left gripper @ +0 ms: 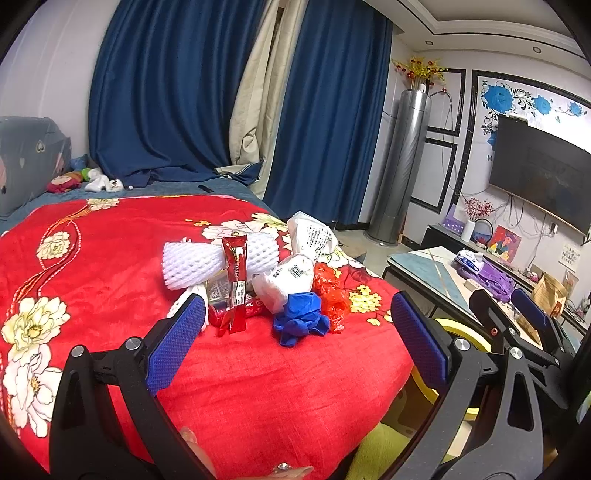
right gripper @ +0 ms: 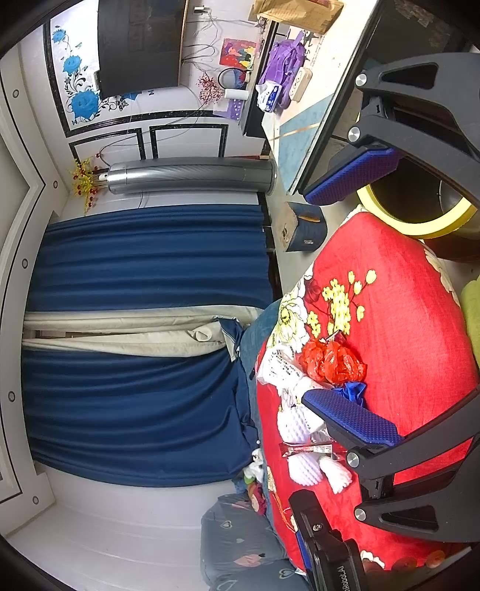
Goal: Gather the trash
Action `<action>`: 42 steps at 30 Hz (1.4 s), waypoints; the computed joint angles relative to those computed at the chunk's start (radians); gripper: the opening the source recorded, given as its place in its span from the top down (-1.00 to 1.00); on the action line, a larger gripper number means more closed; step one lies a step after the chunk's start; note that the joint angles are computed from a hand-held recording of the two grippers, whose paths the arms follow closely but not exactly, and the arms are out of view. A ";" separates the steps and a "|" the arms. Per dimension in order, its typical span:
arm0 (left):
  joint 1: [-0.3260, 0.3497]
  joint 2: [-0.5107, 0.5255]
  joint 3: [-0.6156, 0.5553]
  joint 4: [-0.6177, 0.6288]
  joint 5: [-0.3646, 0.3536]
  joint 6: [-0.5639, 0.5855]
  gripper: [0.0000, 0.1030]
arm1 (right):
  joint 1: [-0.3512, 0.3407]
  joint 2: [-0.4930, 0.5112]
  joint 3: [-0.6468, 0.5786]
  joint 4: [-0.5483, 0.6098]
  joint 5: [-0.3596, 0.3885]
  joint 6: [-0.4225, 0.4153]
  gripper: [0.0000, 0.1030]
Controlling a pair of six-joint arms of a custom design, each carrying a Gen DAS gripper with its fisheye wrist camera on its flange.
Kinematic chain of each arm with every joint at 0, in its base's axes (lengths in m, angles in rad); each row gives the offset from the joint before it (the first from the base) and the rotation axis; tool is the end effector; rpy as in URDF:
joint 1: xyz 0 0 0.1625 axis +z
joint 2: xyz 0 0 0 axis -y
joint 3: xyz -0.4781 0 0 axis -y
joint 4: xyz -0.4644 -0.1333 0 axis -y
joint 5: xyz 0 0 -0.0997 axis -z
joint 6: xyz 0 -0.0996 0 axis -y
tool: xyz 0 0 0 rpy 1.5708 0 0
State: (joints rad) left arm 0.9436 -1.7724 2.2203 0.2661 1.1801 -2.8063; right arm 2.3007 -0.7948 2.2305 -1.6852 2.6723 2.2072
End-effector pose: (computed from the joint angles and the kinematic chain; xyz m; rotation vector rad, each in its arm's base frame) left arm -0.0534 -0.3654 0.2941 1.0007 2.4268 -1.2565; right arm 0.3437 -0.3174 -0.0419 0.2758 -1.6728 1.6193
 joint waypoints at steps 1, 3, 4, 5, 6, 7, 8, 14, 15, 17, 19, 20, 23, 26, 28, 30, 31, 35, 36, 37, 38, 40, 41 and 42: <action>0.000 0.000 0.000 0.001 0.000 0.000 -0.79 | 0.000 0.000 -0.001 0.002 0.001 0.001 -0.88; 0.003 0.002 -0.001 0.001 0.004 0.000 -0.79 | -0.001 -0.003 -0.002 0.020 -0.001 0.014 -0.88; 0.002 0.001 0.000 0.001 0.002 0.000 -0.79 | -0.001 -0.003 -0.003 0.033 -0.005 0.023 -0.88; 0.003 0.002 -0.001 0.002 0.003 0.001 -0.79 | 0.000 -0.004 -0.003 0.042 -0.007 0.029 -0.88; 0.004 0.002 -0.002 0.001 -0.002 0.001 -0.79 | -0.001 -0.008 -0.005 0.064 -0.013 0.042 -0.88; 0.007 0.002 -0.003 -0.001 -0.005 -0.001 -0.79 | 0.001 -0.010 -0.008 0.087 -0.022 0.053 -0.88; 0.019 0.002 -0.006 -0.002 0.005 0.000 -0.79 | 0.000 -0.009 -0.010 0.102 -0.028 0.058 -0.88; 0.064 0.019 -0.040 -0.006 0.000 -0.001 -0.79 | -0.001 -0.010 -0.050 0.277 -0.088 0.118 -0.88; 0.073 0.023 -0.050 -0.004 -0.004 -0.003 -0.79 | 0.000 -0.009 -0.059 0.305 -0.094 0.129 -0.88; 0.092 0.027 -0.065 -0.007 -0.006 -0.003 -0.79 | -0.003 -0.008 -0.081 0.381 -0.116 0.170 -0.88; 0.106 0.031 -0.079 -0.013 -0.019 0.000 -0.79 | -0.005 -0.006 -0.097 0.422 -0.137 0.203 -0.88; 0.116 0.033 -0.089 -0.016 -0.024 0.002 -0.79 | -0.006 -0.006 -0.102 0.439 -0.143 0.214 -0.88; 0.146 0.040 -0.116 -0.024 -0.028 0.011 -0.79 | -0.012 0.000 -0.138 0.529 -0.163 0.249 -0.88; 0.166 0.041 -0.133 -0.039 -0.042 0.031 -0.79 | -0.023 0.006 -0.172 0.610 -0.196 0.276 -0.88; 0.179 0.046 -0.146 -0.046 -0.057 0.044 -0.79 | -0.032 0.015 -0.205 0.671 -0.218 0.281 -0.88; 0.203 0.053 -0.170 -0.038 -0.054 0.039 -0.79 | -0.045 0.028 -0.237 0.717 -0.239 0.284 -0.88; 0.217 0.057 -0.182 -0.031 -0.041 0.032 -0.79 | -0.052 0.033 -0.254 0.746 -0.255 0.290 -0.88; 0.270 0.097 -0.248 0.025 0.002 0.000 -0.79 | -0.083 0.068 -0.356 0.935 -0.315 0.344 -0.88; 0.278 0.106 -0.260 0.033 0.007 -0.005 -0.79 | -0.088 0.077 -0.373 0.955 -0.319 0.342 -0.88; 0.291 0.117 -0.274 0.041 0.025 -0.007 -0.79 | -0.092 0.088 -0.395 0.977 -0.323 0.337 -0.88; 0.305 0.134 -0.295 0.061 0.048 -0.012 -0.79 | -0.099 0.099 -0.422 1.012 -0.334 0.338 -0.88; 0.322 0.164 -0.329 0.095 0.065 -0.029 -0.79 | -0.109 0.123 -0.479 1.088 -0.336 0.364 -0.88; 0.329 0.189 -0.355 0.127 0.067 -0.045 -0.79 | -0.115 0.131 -0.502 1.129 -0.346 0.383 -0.87; 0.338 0.214 -0.382 0.158 0.075 -0.059 -0.79 | -0.120 0.141 -0.523 1.160 -0.351 0.395 -0.86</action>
